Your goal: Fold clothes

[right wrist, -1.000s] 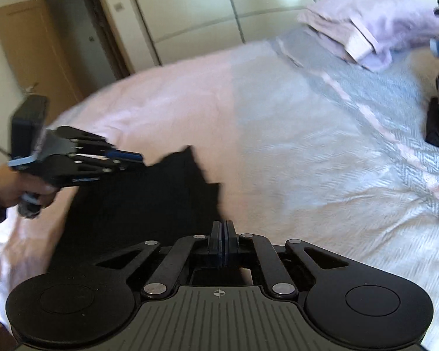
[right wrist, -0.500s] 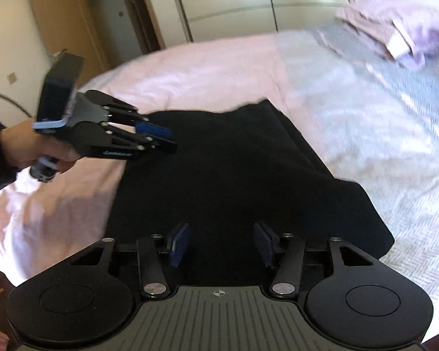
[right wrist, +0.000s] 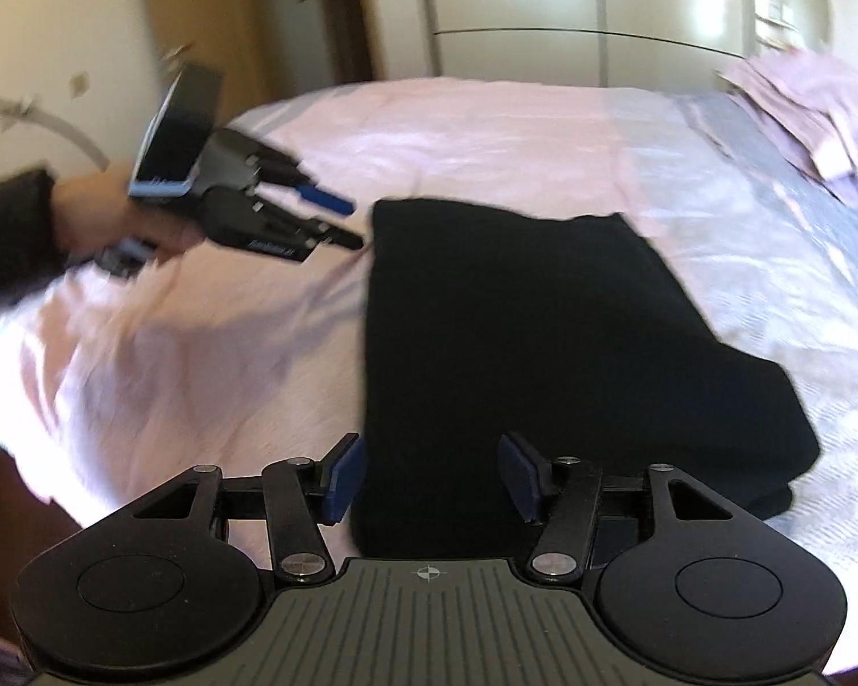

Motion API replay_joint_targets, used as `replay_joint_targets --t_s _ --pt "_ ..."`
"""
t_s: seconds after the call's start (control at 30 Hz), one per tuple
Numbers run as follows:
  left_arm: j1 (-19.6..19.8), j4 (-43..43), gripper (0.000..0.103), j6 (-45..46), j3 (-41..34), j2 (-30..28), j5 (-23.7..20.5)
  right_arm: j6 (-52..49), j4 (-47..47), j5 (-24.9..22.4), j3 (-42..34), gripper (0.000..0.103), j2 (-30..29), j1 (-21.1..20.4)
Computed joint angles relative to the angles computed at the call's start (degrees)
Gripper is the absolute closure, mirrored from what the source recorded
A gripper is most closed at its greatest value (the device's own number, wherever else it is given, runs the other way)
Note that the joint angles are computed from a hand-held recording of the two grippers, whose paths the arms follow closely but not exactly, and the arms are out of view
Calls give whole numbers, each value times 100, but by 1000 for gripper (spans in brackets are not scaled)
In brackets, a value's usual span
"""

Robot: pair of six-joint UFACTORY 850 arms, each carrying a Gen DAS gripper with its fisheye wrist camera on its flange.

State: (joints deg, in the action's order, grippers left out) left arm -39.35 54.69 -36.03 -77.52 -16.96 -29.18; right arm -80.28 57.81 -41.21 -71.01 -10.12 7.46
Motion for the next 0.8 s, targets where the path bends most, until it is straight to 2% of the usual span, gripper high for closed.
replay_joint_targets --t_s 0.07,0.17,0.23,0.33,0.57,0.8 --pt "-96 516 61 71 276 119 40 -255 -56 154 183 41 101 167" --pt "-159 688 57 212 442 177 154 -845 89 296 306 31 48 387" --pt "-165 482 57 413 391 119 137 -940 90 415 307 30 4 458" --pt "-177 398 57 588 310 15 73 -762 80 354 205 30 -91 437" --pt "-226 255 56 907 174 -97 46 -384 -204 396 385 30 193 355" --pt "-245 192 53 977 104 -119 15 -307 -379 602 460 30 223 444"
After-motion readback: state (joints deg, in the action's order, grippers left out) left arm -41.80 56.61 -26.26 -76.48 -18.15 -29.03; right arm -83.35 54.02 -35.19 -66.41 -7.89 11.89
